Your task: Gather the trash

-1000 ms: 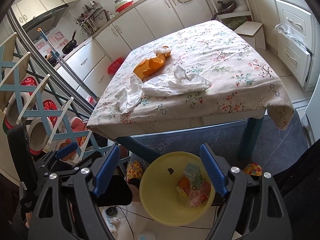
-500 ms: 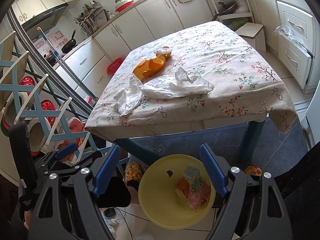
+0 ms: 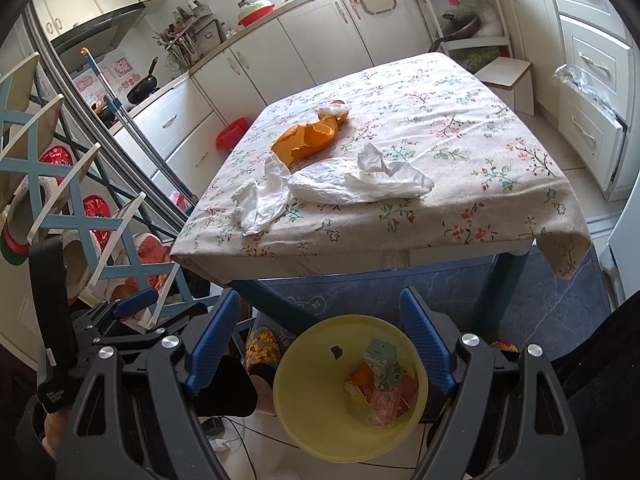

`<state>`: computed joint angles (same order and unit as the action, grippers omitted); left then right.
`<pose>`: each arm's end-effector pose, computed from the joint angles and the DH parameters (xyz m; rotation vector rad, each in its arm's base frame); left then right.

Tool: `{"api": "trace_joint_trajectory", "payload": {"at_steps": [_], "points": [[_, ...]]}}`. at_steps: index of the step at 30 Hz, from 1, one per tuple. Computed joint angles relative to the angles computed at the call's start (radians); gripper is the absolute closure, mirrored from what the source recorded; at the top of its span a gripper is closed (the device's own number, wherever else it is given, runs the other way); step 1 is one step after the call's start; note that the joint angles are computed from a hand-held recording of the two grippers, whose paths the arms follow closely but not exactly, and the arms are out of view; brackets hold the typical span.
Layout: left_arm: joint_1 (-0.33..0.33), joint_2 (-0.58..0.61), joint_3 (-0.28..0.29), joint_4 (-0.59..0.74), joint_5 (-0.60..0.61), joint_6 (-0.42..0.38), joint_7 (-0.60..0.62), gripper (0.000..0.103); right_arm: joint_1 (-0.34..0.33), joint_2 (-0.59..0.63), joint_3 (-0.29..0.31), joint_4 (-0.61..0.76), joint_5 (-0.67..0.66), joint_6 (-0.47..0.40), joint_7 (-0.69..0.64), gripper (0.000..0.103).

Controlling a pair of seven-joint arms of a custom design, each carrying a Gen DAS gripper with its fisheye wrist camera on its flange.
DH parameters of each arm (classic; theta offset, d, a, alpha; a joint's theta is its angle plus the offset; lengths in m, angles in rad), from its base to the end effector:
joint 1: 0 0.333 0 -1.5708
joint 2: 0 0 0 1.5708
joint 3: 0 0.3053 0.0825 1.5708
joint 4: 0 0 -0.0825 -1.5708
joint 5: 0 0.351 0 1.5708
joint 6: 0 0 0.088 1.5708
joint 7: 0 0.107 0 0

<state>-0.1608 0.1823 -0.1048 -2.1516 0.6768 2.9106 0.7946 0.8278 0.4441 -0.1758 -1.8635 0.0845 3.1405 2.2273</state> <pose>0.5404 -0.1847 0.3851 -1.7617 1.9444 -0.6103 0.5186 0.4064 0.3957 -1.5988 1.6618 -0.1691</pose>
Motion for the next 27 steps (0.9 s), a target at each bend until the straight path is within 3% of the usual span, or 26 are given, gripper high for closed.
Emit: {"api": "trace_joint_trajectory", "payload": {"at_steps": [5, 9, 10, 14, 18, 22, 24, 27], "points": [[0.041, 0.005, -0.027, -0.001, -0.13, 0.026, 0.085, 0.008, 0.031, 0.0, -0.039, 0.001, -0.016, 0.004, 0.009, 0.024], [0.138, 0.035, -0.129, 0.021, -0.409, 0.069, 0.303, 0.008, 0.034, 0.003, -0.05, 0.019, -0.03, -0.004, 0.004, 0.024], [0.139, 0.048, -0.133, 0.038, -0.44, 0.069, 0.327, 0.008, 0.041, 0.005, -0.059, 0.027, -0.038, -0.009, 0.004, 0.024], [0.073, 0.117, -0.069, 0.15, -0.399, 0.026, 0.323, 0.008, 0.026, 0.02, -0.06, 0.077, -0.069, -0.03, -0.011, 0.024], [0.059, 0.193, -0.071, 0.259, -0.395, -0.001, 0.362, 0.008, -0.038, 0.044, -0.017, 0.155, -0.097, -0.072, -0.065, 0.024], [0.031, 0.302, -0.059, 0.414, -0.381, -0.062, 0.396, 0.008, -0.121, 0.093, 0.039, 0.285, -0.123, -0.174, -0.14, 0.024], [0.018, 0.351, -0.054, 0.483, -0.375, -0.095, 0.413, 0.013, -0.153, 0.125, 0.057, 0.348, -0.136, -0.216, -0.168, 0.024], [0.052, 0.422, -0.104, 0.57, -0.427, -0.133, 0.496, 0.038, -0.195, 0.157, 0.09, 0.397, -0.123, -0.244, -0.187, 0.024]]}}
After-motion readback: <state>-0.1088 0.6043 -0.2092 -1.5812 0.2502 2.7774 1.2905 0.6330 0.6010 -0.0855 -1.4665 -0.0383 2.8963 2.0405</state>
